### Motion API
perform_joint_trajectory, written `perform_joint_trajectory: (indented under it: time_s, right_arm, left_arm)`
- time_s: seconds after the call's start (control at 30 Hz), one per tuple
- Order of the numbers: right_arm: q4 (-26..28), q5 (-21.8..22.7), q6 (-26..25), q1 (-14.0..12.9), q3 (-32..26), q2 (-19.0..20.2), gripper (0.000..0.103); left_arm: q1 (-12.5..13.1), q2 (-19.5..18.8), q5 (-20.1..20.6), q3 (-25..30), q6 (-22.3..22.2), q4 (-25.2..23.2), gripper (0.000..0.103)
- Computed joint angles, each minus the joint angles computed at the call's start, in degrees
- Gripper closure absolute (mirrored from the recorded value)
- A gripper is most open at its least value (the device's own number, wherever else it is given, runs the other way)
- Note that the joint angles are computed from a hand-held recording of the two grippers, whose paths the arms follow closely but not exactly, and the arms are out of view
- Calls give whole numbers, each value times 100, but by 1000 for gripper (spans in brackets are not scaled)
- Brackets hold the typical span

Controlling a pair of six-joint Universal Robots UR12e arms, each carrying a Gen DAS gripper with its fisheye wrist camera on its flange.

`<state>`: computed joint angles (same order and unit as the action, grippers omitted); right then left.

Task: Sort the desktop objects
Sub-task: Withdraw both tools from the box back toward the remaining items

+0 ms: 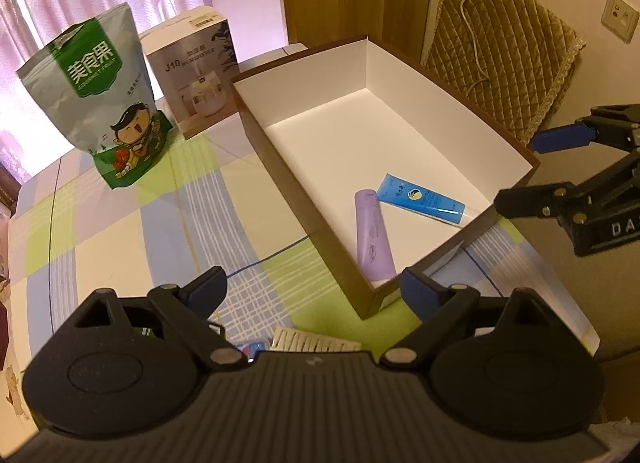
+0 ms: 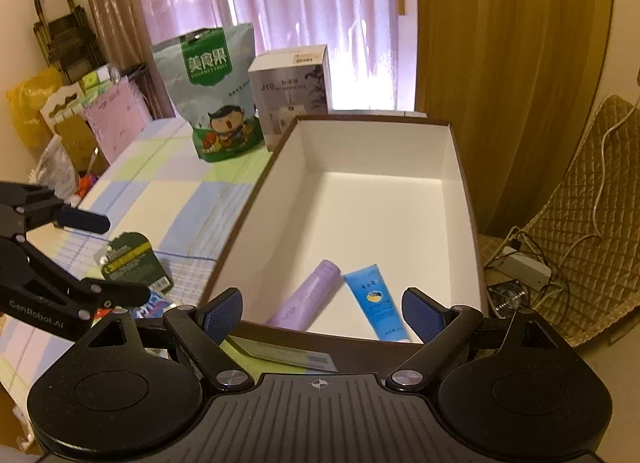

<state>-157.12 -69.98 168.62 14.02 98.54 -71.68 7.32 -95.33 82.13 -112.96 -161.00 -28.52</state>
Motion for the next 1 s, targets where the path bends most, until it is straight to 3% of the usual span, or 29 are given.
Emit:
perform_joint_trajectory:
  time_s: [0.23,0.6,0.83,1.0]
  right_arm:
    - [-324,409,96,-6,228,-76,11]
    - [-201,712,-36,67,467,-143,11]
    - [219,944,-482,198,505,-97,11]
    - [673,959,-1138,385,474,3,11]
  left_arm:
    - [223,274,0,-329,110,153,11]
    - [844,816,81,-974,9,69,11]
    - [1225,1104,9,-1361,-597,-226,12]
    - [1367,1224,73,-1586,-861,-315,12]
